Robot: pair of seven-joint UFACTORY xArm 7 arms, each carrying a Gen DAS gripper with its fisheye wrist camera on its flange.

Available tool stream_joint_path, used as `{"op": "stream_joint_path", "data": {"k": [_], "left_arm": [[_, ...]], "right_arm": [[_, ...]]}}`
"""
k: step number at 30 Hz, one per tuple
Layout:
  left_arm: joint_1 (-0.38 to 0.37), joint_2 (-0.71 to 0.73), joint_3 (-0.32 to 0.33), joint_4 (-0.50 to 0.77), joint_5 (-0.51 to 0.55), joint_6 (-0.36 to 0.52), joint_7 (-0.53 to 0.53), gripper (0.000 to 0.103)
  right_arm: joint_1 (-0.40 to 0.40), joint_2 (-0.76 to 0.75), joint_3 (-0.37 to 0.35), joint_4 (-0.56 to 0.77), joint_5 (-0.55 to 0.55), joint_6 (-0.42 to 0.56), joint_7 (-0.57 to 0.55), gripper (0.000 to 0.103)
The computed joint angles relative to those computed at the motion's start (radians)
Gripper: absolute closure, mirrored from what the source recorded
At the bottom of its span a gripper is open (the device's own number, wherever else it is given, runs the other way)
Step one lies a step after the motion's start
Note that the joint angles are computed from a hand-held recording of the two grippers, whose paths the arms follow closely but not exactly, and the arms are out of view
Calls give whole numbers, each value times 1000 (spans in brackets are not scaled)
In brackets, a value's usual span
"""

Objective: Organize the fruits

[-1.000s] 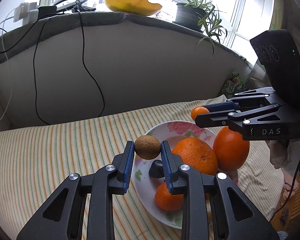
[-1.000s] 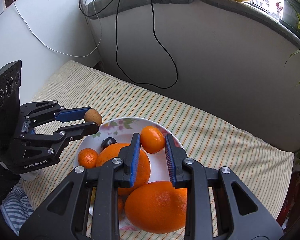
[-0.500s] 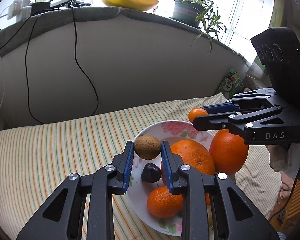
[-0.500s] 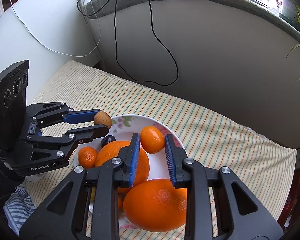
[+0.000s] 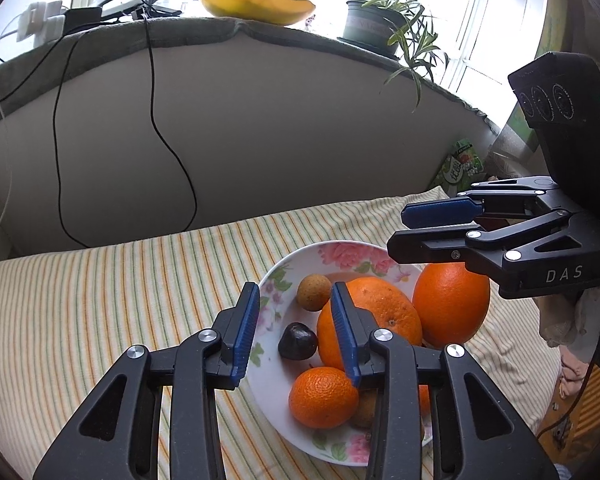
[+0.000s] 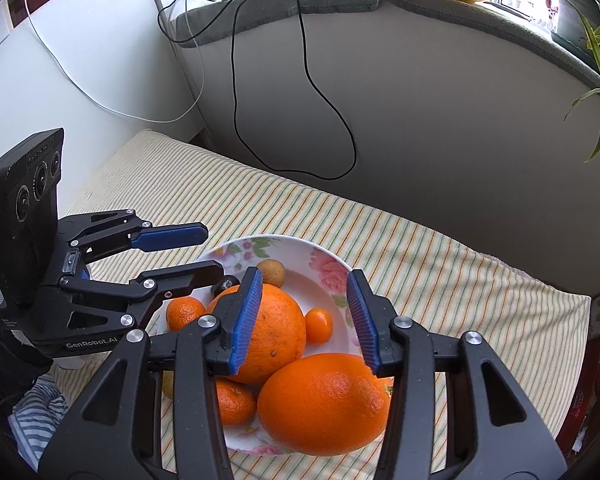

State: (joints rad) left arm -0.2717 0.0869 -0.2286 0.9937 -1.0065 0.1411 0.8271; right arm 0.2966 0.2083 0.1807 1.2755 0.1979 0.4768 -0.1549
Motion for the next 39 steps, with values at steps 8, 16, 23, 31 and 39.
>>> {"op": "stream_joint_path", "data": {"k": [8, 16, 23, 31, 39], "left_arm": [[-8, -27, 8, -24, 3, -13, -3, 68], [-40, -74, 28, -67, -15, -31, 8, 68], [-84, -129, 57, -119, -1, -62, -22, 68], [-158, -227, 102, -222, 88, -132, -129, 44], [100, -353, -142, -356, 442, -186, -540, 22]], "right_arm": [[12, -29, -2, -35, -16, -27, 20, 57], [25, -72, -5, -77, -50, -61, 47, 57], [42, -138, -13, -151, -122, -120, 125, 44], [40, -246, -11, -280, -338, -225, 361, 29], [-65, -360, 69, -414, -636, -316, 726, 21]]}}
